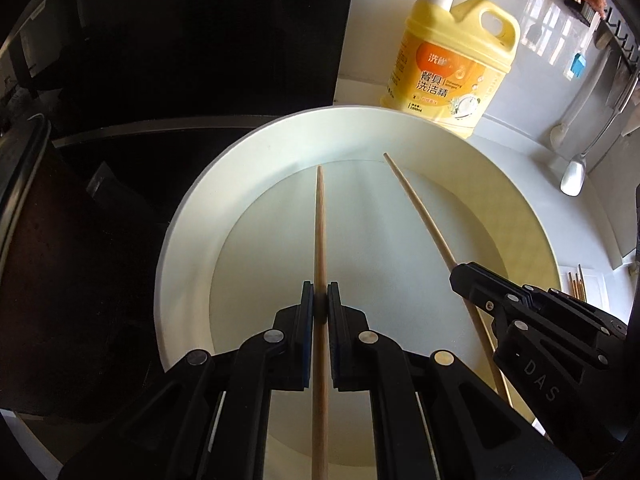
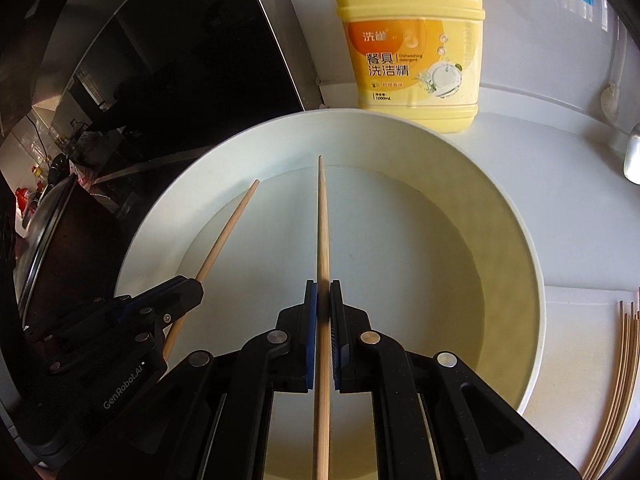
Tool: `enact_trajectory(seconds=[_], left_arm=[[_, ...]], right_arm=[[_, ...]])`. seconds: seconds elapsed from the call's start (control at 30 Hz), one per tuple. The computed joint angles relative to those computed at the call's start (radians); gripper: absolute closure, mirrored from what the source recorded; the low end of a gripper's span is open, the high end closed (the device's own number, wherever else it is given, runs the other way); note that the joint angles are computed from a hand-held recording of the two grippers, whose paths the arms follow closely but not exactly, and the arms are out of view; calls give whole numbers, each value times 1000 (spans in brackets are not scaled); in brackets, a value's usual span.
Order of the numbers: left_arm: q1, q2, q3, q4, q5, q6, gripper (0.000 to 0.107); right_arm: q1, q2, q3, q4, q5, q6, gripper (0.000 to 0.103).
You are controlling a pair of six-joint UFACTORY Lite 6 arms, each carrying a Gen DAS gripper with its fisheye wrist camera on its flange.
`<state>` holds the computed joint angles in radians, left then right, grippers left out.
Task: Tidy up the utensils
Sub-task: 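Lift both held chopsticks and carry them over the white water basin, then open both tools to drop the chopsticks into the basin water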
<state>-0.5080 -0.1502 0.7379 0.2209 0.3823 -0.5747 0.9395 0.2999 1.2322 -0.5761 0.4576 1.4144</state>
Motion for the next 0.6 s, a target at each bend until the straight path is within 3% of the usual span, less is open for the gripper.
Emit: enact_trajectory(seconds=[0.2, 0.43, 0.5, 0.53, 0.6], left_arm=[[21, 68, 35, -70, -12, 77, 98], [12, 120, 58, -50, -6, 49, 94], [14, 117, 59, -41, -1, 35, 85], [12, 109, 56, -27, 4, 18, 75], [4, 87, 51, 26, 22, -39, 69]], right_arm=[[-51, 86, 79, 198, 13, -211, 97], [-67, 108, 76, 261, 15, -278, 95], [-68, 104, 72, 239, 22, -259, 85], [-59, 85, 58, 218, 28, -233, 73], [-55, 70, 46, 161, 29, -179, 67]])
